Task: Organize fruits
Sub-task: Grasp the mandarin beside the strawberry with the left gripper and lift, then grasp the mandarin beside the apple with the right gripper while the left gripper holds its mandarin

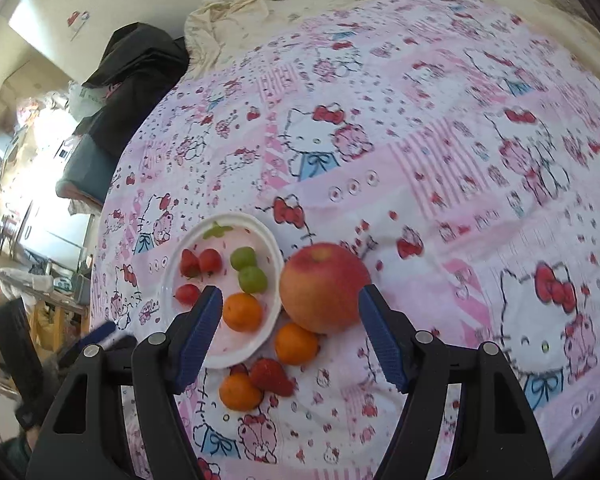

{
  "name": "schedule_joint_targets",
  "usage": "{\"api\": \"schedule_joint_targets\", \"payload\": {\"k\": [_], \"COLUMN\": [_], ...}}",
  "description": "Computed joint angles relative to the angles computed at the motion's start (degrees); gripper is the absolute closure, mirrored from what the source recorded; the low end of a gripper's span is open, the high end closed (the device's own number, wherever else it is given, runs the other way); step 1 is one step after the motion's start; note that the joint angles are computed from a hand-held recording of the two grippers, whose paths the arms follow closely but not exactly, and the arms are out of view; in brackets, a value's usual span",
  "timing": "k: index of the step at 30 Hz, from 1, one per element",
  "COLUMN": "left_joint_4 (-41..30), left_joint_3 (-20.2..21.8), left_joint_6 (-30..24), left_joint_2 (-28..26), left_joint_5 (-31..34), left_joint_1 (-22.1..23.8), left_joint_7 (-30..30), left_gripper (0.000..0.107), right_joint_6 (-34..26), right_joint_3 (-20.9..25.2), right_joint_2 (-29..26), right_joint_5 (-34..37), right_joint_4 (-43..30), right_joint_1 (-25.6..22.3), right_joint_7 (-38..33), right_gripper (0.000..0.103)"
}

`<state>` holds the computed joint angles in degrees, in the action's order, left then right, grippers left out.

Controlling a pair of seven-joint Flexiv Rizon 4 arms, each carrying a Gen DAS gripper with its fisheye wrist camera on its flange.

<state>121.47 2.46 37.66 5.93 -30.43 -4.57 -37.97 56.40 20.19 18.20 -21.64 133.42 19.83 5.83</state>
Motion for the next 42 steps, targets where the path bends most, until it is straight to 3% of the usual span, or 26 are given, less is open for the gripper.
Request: {"api": "schedule_joint_targets", "payload": {"k": [5, 9, 14, 21, 25, 29, 37, 40, 41, 42], "left_joint_4": [3.9, 7.6, 8.0, 8.1, 8.7, 6.4, 1.5, -0.6, -0.6, -0.4], "left_joint_3": [-0.3, -1.3, -1.9, -2.3, -2.2, -1.2, 1.1, 1.6, 1.8, 1.9], "left_joint_6": [-3.5, 0.5, -0.2, 0.9, 2.0, -3.5, -7.9, -8.2, -7.7, -6.7], "left_joint_2": [2.8, 4.3, 3.3, 1.6, 1.9, 2.6, 4.1, 2.9, 2.9, 3.0], "left_joint_5": [3.9, 7.1, 8.5, 7.6, 6.8, 7.2, 5.8, 5.2, 5.0, 4.9], "left_joint_1": [-1.5, -3.3, -4.6, -5.6, -6.0, -4.5, -0.7, 1.2, 1.6, 1.9], "left_joint_7": [2.1, 3.7, 3.6, 4.4, 6.3, 4.0, 2.6, -0.3, -0.8, -1.3], "left_gripper": [0.027, 0.030, 0.048, 0.066, 0.067, 0.068, 0.067, 0.067, 0.067, 0.067], "right_joint_6": [-1.2, -3.1, -5.0, -5.9, -5.9, -5.5, -1.3, 4.0, 8.6, 11.9], "right_joint_3": [0.9, 1.0, 1.1, 1.3, 1.1, 0.8, 0.1, -0.3, -0.6, -1.0], "right_joint_2": [1.7, 2.5, 4.2, 5.5, 5.1, 4.0, 0.5, -1.2, -2.3, -3.6], "right_joint_5": [1.6, 3.0, 4.9, 6.7, 6.8, 7.4, 8.2, 10.1, 11.4, 13.1], "right_joint_4": [1.2, 1.6, 2.5, 3.4, 3.2, 2.8, 1.6, 2.5, 3.5, 3.9], "right_joint_1": [0.4, 1.2, 1.7, 1.9, 1.9, 2.2, 3.0, 3.5, 3.7, 4.2], "right_joint_7": [2.4, 1.7, 1.1, 1.1, 0.7, 0.0, -1.3, -1.1, -0.7, -1.0], "right_gripper": [0.030, 0.030, 0.030, 0.030, 0.030, 0.030, 0.030, 0.030, 0.031, 0.039]}}
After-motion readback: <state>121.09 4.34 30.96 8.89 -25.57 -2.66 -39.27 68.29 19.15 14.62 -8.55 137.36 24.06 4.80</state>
